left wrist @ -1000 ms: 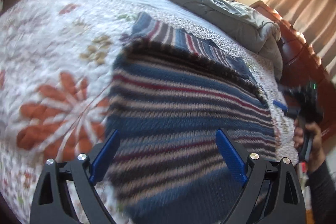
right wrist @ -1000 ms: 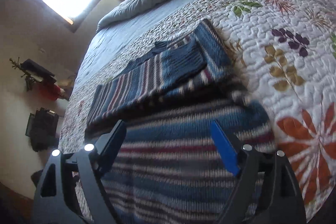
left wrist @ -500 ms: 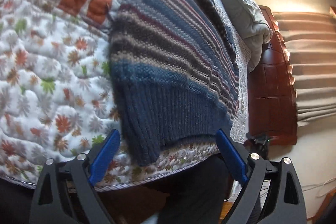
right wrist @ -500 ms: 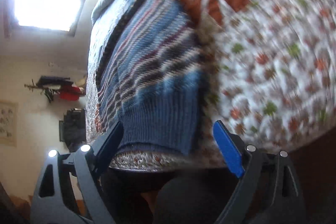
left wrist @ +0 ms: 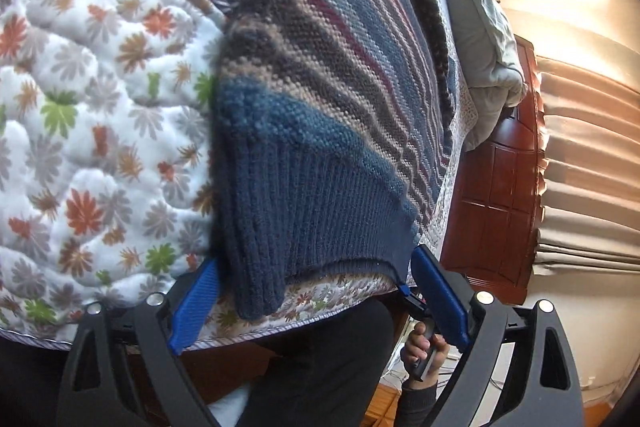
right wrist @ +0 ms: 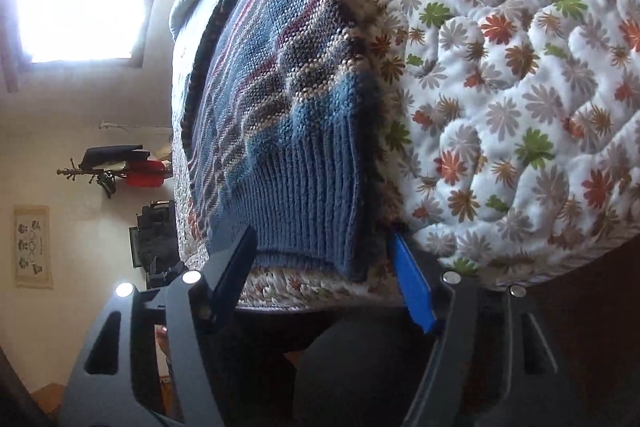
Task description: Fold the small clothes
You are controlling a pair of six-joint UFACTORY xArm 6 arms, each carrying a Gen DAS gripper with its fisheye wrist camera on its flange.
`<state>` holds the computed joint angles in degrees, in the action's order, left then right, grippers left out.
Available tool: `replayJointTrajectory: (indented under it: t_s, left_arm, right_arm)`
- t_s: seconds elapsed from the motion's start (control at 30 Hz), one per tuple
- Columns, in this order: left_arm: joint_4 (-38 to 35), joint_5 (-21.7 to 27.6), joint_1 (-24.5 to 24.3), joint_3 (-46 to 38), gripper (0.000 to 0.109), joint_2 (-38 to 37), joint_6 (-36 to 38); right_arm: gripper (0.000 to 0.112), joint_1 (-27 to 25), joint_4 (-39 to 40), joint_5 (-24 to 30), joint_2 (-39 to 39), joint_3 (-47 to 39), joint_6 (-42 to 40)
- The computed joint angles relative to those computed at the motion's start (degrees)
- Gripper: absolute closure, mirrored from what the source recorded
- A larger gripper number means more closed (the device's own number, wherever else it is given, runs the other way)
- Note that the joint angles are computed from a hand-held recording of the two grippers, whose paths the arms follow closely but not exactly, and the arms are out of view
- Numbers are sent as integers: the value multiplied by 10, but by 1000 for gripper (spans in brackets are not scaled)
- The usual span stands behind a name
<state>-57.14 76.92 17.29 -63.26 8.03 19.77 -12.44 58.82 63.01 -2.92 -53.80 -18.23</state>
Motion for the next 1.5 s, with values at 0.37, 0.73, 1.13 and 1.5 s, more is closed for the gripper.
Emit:
replayJointTrajectory:
  t_s: [0.37,0.73,1.13,1.5]
  left_arm:
    - [50,-25,1,1,98,2,-42]
    - [-48,-43,34,53,101,-56,22]
    - [-139,-37,43,10,101,-92,63]
    - [-163,-37,24,-105,101,-40,72]
  right_arm:
    - [103,17,9,-5,32,-19,-25]
    - [105,13,40,-18,-1,-5,-70]
    - [105,13,71,-10,-13,-77,-87]
    - [105,33,48,-19,45,-209,-72]
